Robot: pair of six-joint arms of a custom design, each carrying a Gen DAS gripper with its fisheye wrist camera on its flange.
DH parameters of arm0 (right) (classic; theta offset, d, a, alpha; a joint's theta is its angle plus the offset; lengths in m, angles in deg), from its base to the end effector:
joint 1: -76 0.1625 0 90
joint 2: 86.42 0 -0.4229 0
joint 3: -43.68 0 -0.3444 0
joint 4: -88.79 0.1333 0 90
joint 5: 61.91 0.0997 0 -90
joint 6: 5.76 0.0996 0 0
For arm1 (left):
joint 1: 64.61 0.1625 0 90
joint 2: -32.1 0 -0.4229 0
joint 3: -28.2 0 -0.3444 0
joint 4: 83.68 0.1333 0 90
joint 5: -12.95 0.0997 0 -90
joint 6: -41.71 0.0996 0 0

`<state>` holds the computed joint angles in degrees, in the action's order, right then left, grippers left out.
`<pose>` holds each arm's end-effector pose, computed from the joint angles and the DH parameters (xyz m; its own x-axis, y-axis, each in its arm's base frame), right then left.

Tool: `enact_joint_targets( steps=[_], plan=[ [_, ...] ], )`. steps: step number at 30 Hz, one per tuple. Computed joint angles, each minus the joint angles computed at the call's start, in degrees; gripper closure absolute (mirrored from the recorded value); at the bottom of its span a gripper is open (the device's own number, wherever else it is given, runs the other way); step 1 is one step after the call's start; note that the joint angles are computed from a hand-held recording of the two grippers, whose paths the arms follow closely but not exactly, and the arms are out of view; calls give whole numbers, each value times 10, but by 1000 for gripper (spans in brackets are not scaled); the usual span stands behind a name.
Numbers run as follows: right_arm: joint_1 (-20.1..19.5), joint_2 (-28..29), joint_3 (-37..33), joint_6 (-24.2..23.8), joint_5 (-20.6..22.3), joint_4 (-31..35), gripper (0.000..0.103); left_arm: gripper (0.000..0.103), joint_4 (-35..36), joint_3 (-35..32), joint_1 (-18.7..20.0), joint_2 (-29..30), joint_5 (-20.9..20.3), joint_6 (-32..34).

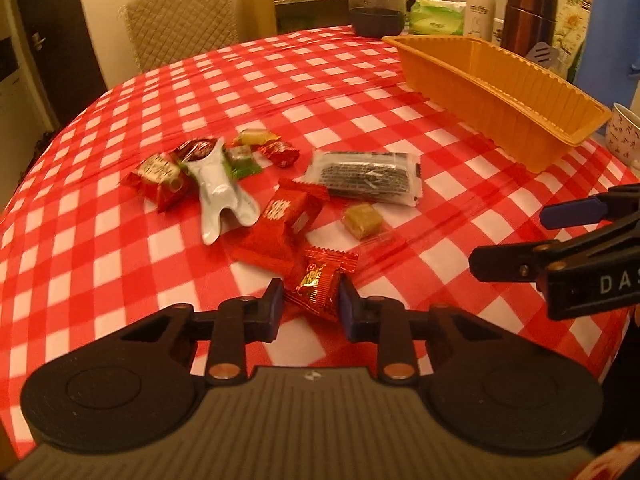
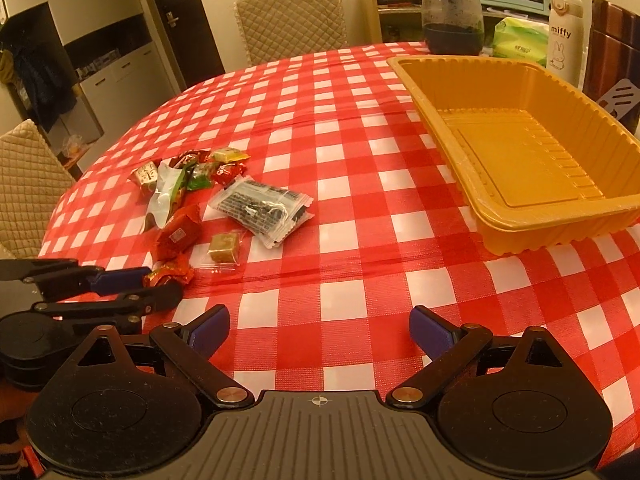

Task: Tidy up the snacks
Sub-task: 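Grasp the small clear brown-cube packet with the right gripper while the left grasps a gold-wrapped candy, then carry both snacks to the orange tray and open both grippers to drop them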

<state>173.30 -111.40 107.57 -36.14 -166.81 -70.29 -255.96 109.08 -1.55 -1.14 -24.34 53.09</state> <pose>0.2067 -0.7658 0.0917 -0.7855 -0.4290 0.4459 -0.5878 0.7425 -0.3211 -0.1286 -0.7222 0.1469 -0.6568 0.0186 -0.7538 0.5124 0.7444 -0.4281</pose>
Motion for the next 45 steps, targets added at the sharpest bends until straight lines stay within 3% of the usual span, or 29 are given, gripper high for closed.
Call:
enact_joint_targets(
  steps=[7, 9, 16, 23, 25, 29, 45],
  plan=[
    [4, 9, -12, -19, 31, 8, 8, 78, -11, 50, -7, -28, 61, -107],
    [6, 19, -26, -30, 45, 20, 20, 78, -25, 60, -7, -35, 72, -123],
    [18, 70, -94, -43, 56, 57, 41, 78, -54, 72, -2, -47, 78, -123],
    [27, 111, -132, -71, 35, 29, 61, 78, -66, 81, -1, -52, 71, -130],
    [32, 119, -137, -88, 22, 14, 74, 78, -64, 81, 0, -54, 69, -134],
    [35, 118, -128, -110, 10, 1, 76, 78, -63, 83, -2, -56, 66, -136],
    [37, 5, 20, -76, 11, -87, 76, 78, -48, 97, -53, -70, 91, -165]
  ],
)
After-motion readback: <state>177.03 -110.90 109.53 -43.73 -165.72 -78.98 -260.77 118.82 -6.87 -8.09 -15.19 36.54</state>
